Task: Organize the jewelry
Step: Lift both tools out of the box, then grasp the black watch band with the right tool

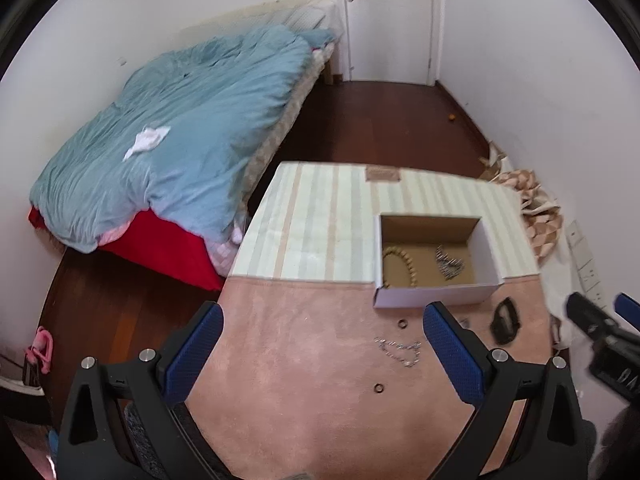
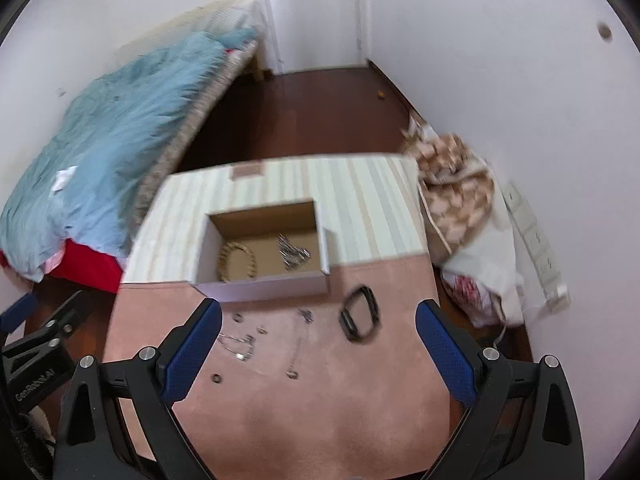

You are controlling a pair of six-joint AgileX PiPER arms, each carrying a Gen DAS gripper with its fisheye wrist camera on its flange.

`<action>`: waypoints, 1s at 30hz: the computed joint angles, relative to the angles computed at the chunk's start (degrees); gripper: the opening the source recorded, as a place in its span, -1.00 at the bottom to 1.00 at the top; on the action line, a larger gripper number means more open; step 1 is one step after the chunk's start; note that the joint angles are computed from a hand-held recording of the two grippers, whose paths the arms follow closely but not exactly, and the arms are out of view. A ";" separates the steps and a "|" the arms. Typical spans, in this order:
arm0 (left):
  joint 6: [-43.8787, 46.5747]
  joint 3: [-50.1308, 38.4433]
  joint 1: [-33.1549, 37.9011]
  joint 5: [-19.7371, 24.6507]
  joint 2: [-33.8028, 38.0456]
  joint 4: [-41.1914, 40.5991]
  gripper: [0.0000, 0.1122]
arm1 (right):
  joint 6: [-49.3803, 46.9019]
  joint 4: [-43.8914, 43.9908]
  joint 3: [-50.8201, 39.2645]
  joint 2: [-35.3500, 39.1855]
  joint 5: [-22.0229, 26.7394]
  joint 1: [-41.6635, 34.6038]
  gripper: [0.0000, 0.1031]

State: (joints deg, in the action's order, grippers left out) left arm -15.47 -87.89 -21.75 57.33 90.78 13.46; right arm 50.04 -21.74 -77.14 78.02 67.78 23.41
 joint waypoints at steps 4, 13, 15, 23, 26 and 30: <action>-2.76 6.71 0.38 -3.99 2.40 2.09 0.82 | -0.42 6.48 11.39 -1.91 -8.40 -8.72 0.92; -7.16 12.55 0.38 -8.86 11.80 4.17 0.82 | -12.56 22.22 26.75 4.82 -28.05 -25.61 0.65; -7.36 12.92 0.21 -9.41 12.88 4.60 0.82 | -13.23 22.87 26.89 7.29 -30.33 -26.17 0.52; -6.64 13.31 1.03 -9.69 14.37 5.51 0.82 | -14.18 22.32 22.32 16.17 -33.67 -25.80 -0.72; -5.47 13.84 1.77 -9.56 13.54 4.63 0.82 | -12.47 19.78 21.61 16.22 -33.53 -24.10 -0.86; -1.53 16.95 2.37 -10.69 11.32 1.67 0.81 | -11.00 18.74 25.61 10.98 -34.32 -20.87 -0.86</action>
